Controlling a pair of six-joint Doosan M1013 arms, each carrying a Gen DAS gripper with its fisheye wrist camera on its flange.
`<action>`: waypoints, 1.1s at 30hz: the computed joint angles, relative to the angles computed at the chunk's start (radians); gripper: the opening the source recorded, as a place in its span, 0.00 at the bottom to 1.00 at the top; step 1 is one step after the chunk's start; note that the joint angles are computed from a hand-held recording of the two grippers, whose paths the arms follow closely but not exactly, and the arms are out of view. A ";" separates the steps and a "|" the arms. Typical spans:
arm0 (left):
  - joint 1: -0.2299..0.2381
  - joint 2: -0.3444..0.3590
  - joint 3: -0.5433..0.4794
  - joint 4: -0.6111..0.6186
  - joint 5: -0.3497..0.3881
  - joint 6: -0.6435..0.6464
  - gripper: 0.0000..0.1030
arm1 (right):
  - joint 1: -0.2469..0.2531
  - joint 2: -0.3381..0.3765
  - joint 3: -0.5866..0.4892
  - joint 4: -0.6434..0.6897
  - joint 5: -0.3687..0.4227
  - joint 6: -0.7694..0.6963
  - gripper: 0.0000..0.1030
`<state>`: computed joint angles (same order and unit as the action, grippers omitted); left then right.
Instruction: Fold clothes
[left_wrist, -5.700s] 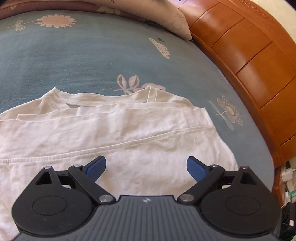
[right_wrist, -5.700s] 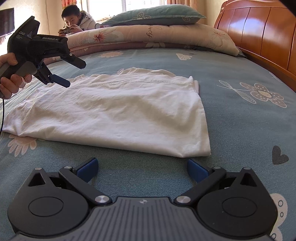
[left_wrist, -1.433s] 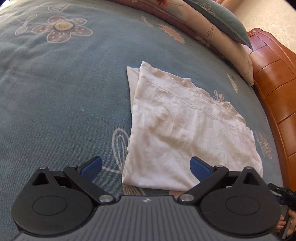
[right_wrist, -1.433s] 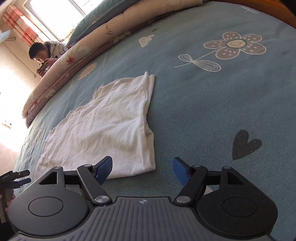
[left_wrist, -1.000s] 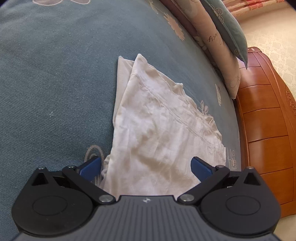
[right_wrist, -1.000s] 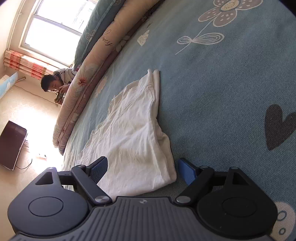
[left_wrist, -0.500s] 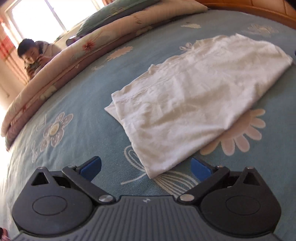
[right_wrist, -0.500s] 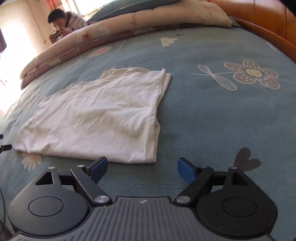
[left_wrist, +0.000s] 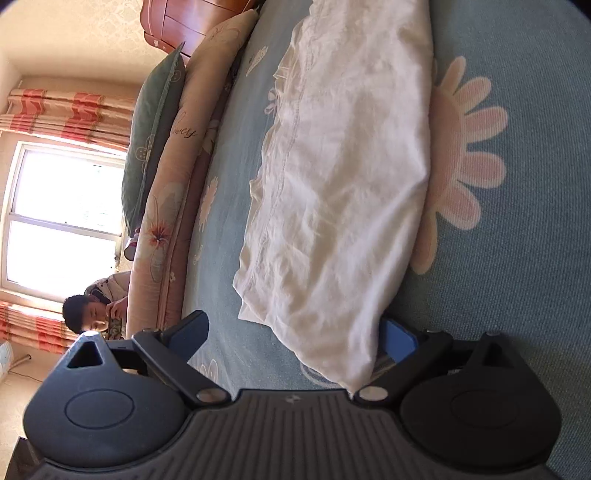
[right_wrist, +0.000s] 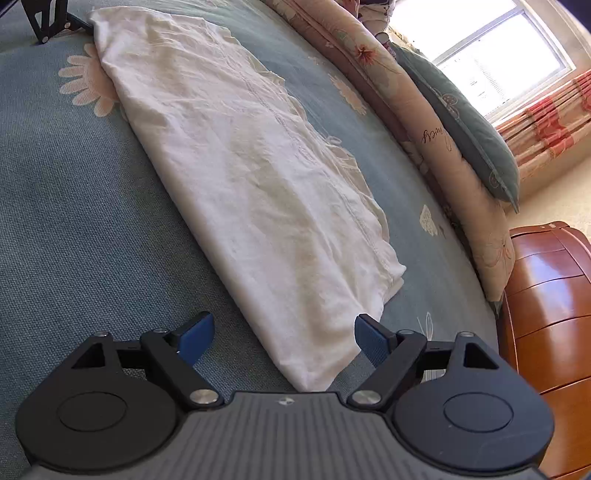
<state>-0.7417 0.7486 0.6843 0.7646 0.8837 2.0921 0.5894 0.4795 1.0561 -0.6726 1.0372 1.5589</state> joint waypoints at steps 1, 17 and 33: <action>-0.001 -0.004 0.014 0.014 -0.020 0.007 0.94 | 0.000 0.000 0.002 -0.010 -0.006 -0.003 0.83; 0.001 -0.037 0.144 0.179 -0.210 0.064 0.71 | 0.009 0.004 0.063 -0.216 -0.107 -0.101 0.74; -0.005 0.018 0.046 0.085 -0.055 0.229 0.01 | -0.017 0.021 0.052 -0.120 -0.131 -0.198 0.03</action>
<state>-0.7463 0.7663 0.7306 0.8497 0.8288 2.3212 0.5721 0.5006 1.1082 -0.7924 0.9065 1.3611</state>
